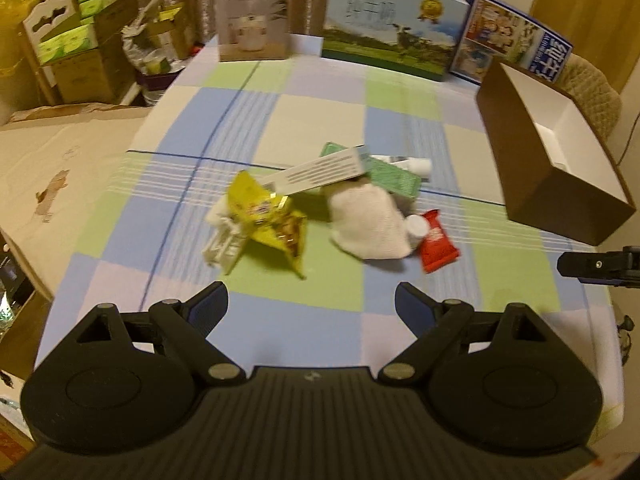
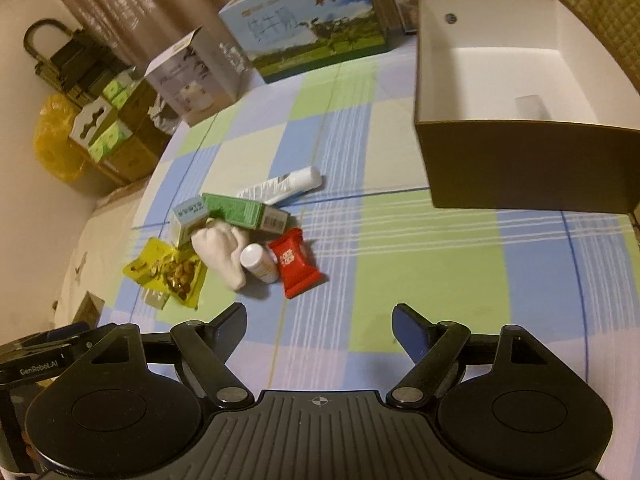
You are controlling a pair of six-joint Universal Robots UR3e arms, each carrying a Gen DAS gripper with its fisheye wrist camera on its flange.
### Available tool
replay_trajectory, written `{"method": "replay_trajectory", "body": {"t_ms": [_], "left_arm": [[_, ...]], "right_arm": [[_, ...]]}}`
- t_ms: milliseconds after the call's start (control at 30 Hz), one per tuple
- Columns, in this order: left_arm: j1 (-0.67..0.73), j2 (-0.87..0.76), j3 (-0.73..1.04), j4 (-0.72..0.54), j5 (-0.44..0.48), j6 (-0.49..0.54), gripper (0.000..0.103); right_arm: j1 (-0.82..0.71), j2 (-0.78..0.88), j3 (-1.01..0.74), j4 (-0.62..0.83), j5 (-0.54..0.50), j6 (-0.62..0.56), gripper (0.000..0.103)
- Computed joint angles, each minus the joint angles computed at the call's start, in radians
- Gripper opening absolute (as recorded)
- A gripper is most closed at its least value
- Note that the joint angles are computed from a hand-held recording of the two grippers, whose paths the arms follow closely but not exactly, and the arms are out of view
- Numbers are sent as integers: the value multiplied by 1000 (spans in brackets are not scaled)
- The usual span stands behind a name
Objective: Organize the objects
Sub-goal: 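Withdraw both tools from the box back toward the pile, then grasp the yellow snack packet with the left tool while the right tool grasps the white bottle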
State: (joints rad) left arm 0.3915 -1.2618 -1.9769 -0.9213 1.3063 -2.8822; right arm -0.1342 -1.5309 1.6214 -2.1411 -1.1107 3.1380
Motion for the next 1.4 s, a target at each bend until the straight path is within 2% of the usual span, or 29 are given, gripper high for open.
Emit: {"method": "replay_trajectory", "body": {"t_ms": [133,333,400,533,700,833,1033,1200,1400], "left_arm": [[38,13,-56,52,-17,24,87],[54,-35,-131,181,-33,29,82],[51,-64,-151,237,-36,23,80],[41,-155,-161,353,-44,3,66],[22,-280,-142,501,-36,-37,64],[-22,-383,-67,529,35,-51,59],[-32,-449,-25,566,54,-59,56],[-57,-491,1,608,76,-50,39],[-100,-522,18,659,84,-8,39]], "right_arm": [[46,27,8,-46,-54,4,77],[39,29,35,-62,-53,17,77],[38,30,37,-65,-68,19,77],[25,32,44,-70,-86,30,77],[13,50,41,-78,-108,49,77],[11,76,25,-78,-117,62,77],[14,116,-2,-76,-122,76,77],[21,151,-36,-68,-117,75,77],[31,184,-69,-67,-117,81,77]]}}
